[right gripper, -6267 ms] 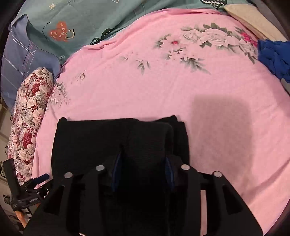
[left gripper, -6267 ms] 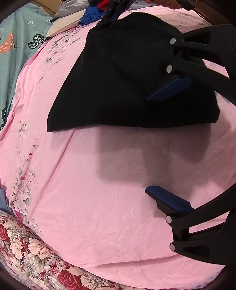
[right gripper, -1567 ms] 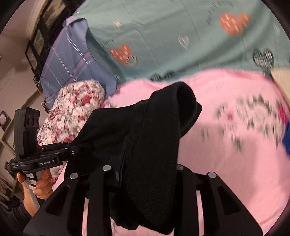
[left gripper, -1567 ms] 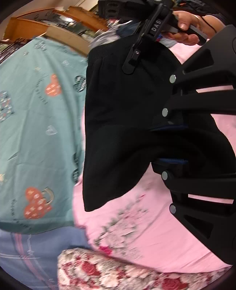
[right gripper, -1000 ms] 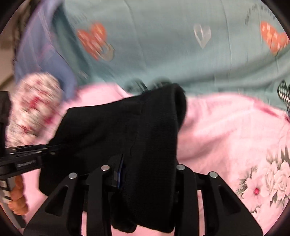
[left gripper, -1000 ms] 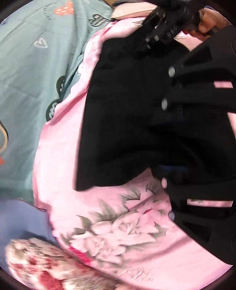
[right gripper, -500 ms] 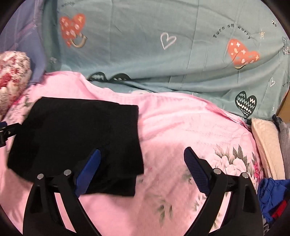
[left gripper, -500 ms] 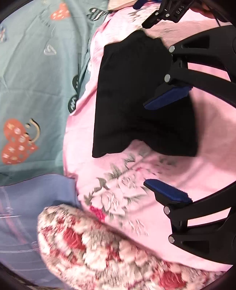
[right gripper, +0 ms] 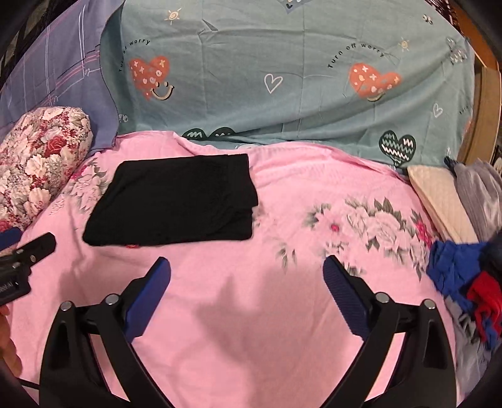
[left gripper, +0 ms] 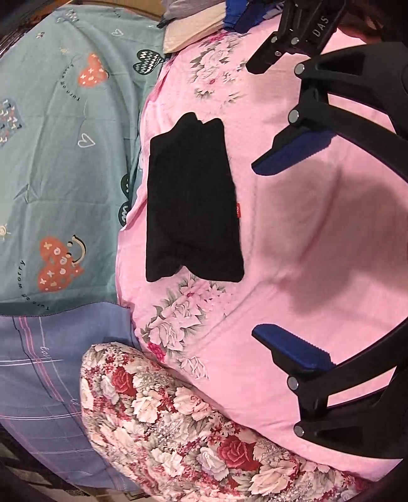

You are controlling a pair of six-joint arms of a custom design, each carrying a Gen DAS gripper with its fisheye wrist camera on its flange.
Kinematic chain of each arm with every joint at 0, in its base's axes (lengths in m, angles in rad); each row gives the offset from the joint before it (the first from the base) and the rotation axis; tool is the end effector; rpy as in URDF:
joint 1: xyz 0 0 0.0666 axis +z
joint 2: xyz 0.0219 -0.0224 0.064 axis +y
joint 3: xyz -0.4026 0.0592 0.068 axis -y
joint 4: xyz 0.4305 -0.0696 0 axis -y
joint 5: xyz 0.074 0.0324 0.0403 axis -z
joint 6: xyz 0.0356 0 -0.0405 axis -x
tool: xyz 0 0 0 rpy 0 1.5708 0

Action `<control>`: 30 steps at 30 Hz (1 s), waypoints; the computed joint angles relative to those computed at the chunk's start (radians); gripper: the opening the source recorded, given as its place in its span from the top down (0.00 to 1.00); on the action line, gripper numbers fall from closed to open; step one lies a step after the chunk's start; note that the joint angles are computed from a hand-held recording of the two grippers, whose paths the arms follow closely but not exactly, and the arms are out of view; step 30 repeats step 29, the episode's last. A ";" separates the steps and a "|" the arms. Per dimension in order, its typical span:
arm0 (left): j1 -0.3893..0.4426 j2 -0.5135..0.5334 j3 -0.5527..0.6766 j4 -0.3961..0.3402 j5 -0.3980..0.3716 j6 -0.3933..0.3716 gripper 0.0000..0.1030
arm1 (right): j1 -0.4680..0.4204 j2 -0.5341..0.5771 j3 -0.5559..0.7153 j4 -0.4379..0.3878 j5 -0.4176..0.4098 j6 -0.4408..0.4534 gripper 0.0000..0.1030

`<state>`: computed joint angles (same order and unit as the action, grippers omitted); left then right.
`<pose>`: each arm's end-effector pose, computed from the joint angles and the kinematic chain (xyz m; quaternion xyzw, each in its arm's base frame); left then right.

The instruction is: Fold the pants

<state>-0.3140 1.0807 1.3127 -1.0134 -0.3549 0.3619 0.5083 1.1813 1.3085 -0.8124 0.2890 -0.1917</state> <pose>0.3722 -0.1083 0.5410 -0.0896 0.9067 0.0282 0.4111 0.3917 0.2062 0.5149 -0.0800 0.8927 0.0232 0.4429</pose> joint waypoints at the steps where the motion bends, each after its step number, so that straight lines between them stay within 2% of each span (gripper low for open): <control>1: -0.010 -0.005 -0.006 -0.001 -0.012 -0.008 0.06 | 0.011 -0.016 -0.015 0.002 -0.003 -0.010 0.04; 6: -0.017 -0.011 -0.020 0.007 -0.008 -0.008 0.04 | 0.064 -0.061 -0.062 0.010 0.061 -0.039 0.04; 11: -0.011 -0.017 -0.059 0.053 -0.016 0.001 0.04 | 0.060 -0.081 -0.107 0.079 0.039 -0.065 0.04; 17: 0.009 -0.018 -0.104 0.089 -0.010 0.004 0.04 | 0.056 -0.083 -0.142 0.145 0.023 -0.041 0.04; 22: 0.028 0.009 -0.100 0.052 0.045 0.018 0.02 | 0.052 -0.068 -0.146 0.134 -0.015 -0.047 0.04; 25: 0.025 0.027 -0.093 0.019 0.046 0.027 0.02 | 0.057 -0.056 -0.145 0.119 -0.017 -0.041 0.04; 30: 0.008 0.022 -0.100 0.027 0.034 0.008 0.02 | 0.062 -0.041 -0.145 0.093 -0.011 -0.032 0.04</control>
